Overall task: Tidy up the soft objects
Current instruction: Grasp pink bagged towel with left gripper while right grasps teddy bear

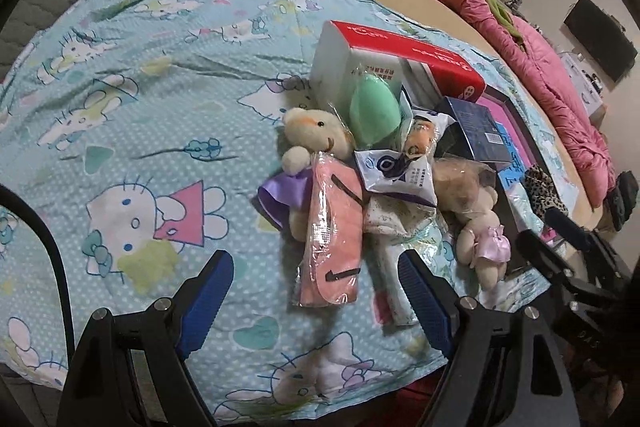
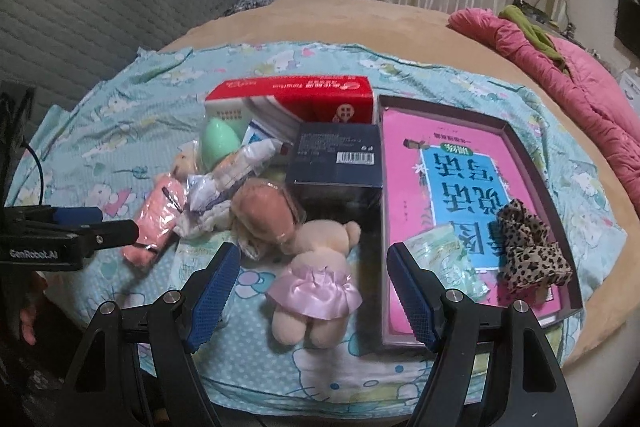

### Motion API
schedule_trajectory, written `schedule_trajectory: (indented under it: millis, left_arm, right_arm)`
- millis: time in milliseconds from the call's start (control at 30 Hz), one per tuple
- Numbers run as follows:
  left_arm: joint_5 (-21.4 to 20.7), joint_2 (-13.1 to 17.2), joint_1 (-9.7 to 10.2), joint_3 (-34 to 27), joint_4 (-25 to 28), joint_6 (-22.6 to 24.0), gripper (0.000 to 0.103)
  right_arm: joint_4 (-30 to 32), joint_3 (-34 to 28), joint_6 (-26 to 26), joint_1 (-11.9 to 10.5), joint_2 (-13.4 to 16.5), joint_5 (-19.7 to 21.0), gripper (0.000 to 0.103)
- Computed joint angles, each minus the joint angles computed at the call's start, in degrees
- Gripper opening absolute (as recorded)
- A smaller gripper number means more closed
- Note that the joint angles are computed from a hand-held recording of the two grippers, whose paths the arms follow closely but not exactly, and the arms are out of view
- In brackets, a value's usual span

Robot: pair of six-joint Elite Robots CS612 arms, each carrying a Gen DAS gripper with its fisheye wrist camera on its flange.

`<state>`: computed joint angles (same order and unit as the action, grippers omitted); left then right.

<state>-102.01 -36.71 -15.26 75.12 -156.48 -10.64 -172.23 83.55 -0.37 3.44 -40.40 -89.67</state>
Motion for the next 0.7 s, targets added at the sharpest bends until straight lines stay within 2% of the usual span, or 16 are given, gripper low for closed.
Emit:
schedule_trajectory:
  millis: [200,300,367,700]
  left_arm:
    - [-3.04,0.55,0.61,-0.39,0.29,-0.16,0.077]
    - [-4.52,0.79,0.71,-0.6,0.63,-0.08,0.069]
    - [-5.72,0.88,0.76,-0.61,0.26,0.19,0.058]
    - [-6.72,1.49,0.62,-1.24,0.58,1.3,0.05]
  right_arm:
    - [1.2,-0.5,-0.95,0.14,0.52,0.19,0.077]
    - [1.49,-0.72,-0.86,0.06,0.76,0.48,0.077]
    - [1.69,-0.86,-0.57,-0.04,0.89,0.76,0.077]
    - [4.15,-2.08,-1.17,0.05,1.65,0.18,0.077]
